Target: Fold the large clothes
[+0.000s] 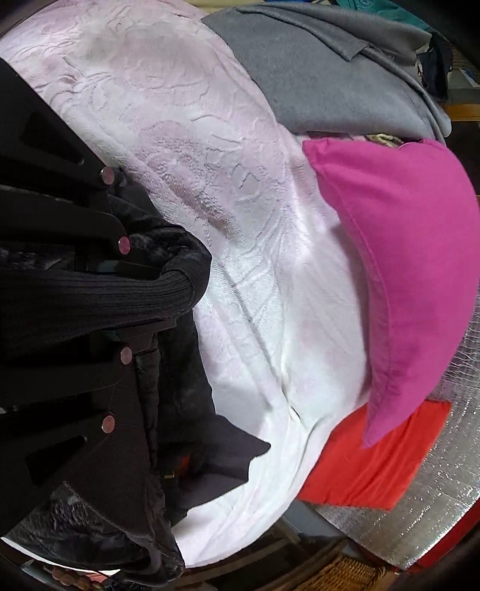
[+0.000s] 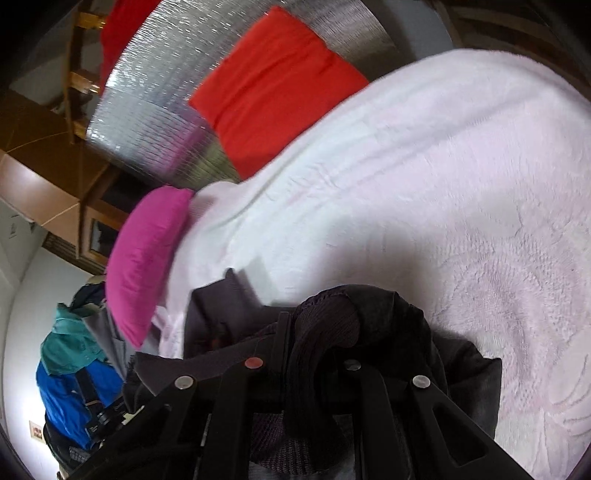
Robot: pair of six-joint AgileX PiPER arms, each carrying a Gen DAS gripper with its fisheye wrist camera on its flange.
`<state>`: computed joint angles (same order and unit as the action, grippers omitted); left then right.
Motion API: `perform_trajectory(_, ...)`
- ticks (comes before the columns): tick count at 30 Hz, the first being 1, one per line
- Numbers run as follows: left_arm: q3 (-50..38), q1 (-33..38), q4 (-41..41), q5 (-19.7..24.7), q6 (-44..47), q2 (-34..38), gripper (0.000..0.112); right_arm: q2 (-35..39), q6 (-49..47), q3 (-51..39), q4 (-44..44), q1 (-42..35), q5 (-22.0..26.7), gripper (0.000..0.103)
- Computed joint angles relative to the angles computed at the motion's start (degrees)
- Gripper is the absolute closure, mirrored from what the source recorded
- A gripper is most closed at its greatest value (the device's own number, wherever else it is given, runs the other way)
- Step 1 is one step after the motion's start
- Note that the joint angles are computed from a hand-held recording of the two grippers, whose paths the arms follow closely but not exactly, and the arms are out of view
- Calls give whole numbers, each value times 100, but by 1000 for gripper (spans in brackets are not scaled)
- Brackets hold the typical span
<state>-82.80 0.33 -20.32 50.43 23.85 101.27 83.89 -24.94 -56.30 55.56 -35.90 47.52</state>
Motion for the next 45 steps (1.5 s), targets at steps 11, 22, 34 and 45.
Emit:
perform_trajectory(11, 522, -391, 540, -804, -380, 34, 93, 307, -106, 213, 146, 111, -318, 92)
perform_trajectory(22, 321, -354, 506, -627, -467, 181, 91, 479, 250, -17, -112, 165, -195, 91)
perform_trajectory(34, -172, 22, -210, 172, -92, 264, 86, 179, 359, -332, -117, 51, 312, 44)
perform_trajectory(45, -841, 119, -255, 918, -391, 452, 82, -87, 380, -348, -140, -334, 386, 31)
